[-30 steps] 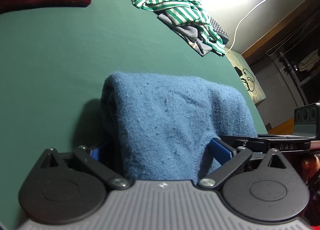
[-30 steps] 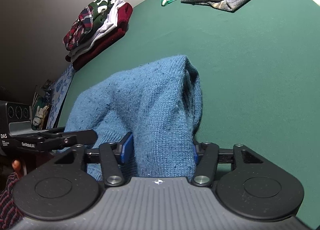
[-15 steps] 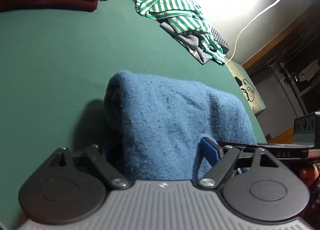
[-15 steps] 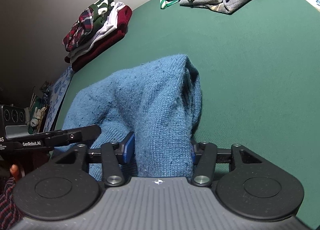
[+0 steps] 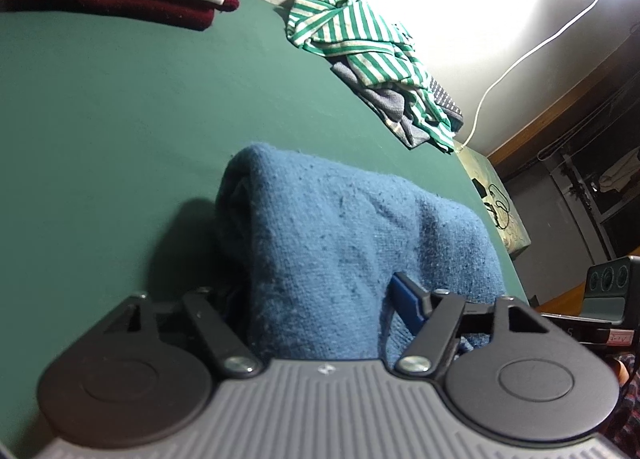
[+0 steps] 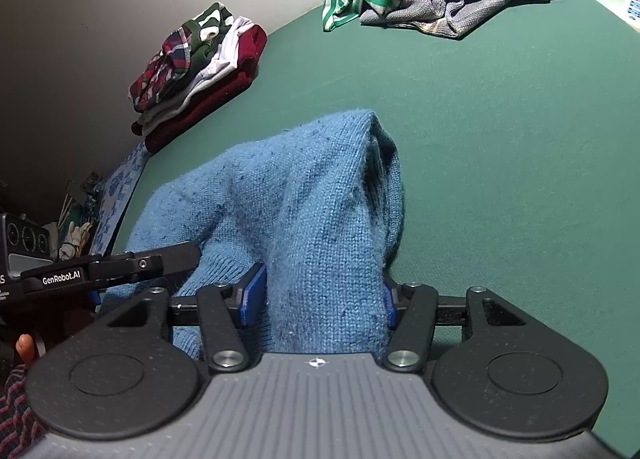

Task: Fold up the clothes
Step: 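Carry the hanging sweater with both grippers toward the folded clothes stack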

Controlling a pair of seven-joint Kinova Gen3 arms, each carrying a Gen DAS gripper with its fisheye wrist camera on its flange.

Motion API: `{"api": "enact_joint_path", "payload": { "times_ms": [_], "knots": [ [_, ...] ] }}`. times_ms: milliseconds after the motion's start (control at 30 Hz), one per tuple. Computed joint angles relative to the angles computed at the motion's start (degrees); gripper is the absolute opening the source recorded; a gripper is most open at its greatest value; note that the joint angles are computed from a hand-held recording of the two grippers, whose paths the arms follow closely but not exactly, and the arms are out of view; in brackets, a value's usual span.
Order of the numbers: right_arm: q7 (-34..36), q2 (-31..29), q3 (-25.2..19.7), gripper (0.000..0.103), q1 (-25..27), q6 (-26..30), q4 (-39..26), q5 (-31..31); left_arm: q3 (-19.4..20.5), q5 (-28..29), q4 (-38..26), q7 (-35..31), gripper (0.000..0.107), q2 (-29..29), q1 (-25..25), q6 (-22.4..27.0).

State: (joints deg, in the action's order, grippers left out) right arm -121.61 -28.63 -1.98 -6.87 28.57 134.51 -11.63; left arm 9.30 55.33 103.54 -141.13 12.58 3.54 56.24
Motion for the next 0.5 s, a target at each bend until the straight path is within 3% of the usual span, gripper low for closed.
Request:
{"api": "enact_joint_path", "payload": {
  "times_ms": [233, 500],
  "knots": [
    [-4.7, -0.7, -7.2, 0.040, 4.5, 3.2, -3.0, 5.0, -0.1, -3.4, 1.8, 2.0, 0.052, -5.3, 3.0, -5.6],
    [-2.7, -4.3, -3.0, 0.038, -1.0, 1.1, -3.4, 3.8, -2.8, -3.0, 4.3, 2.6, 0.046, -13.2, 3.5, -7.8]
  ]
}}
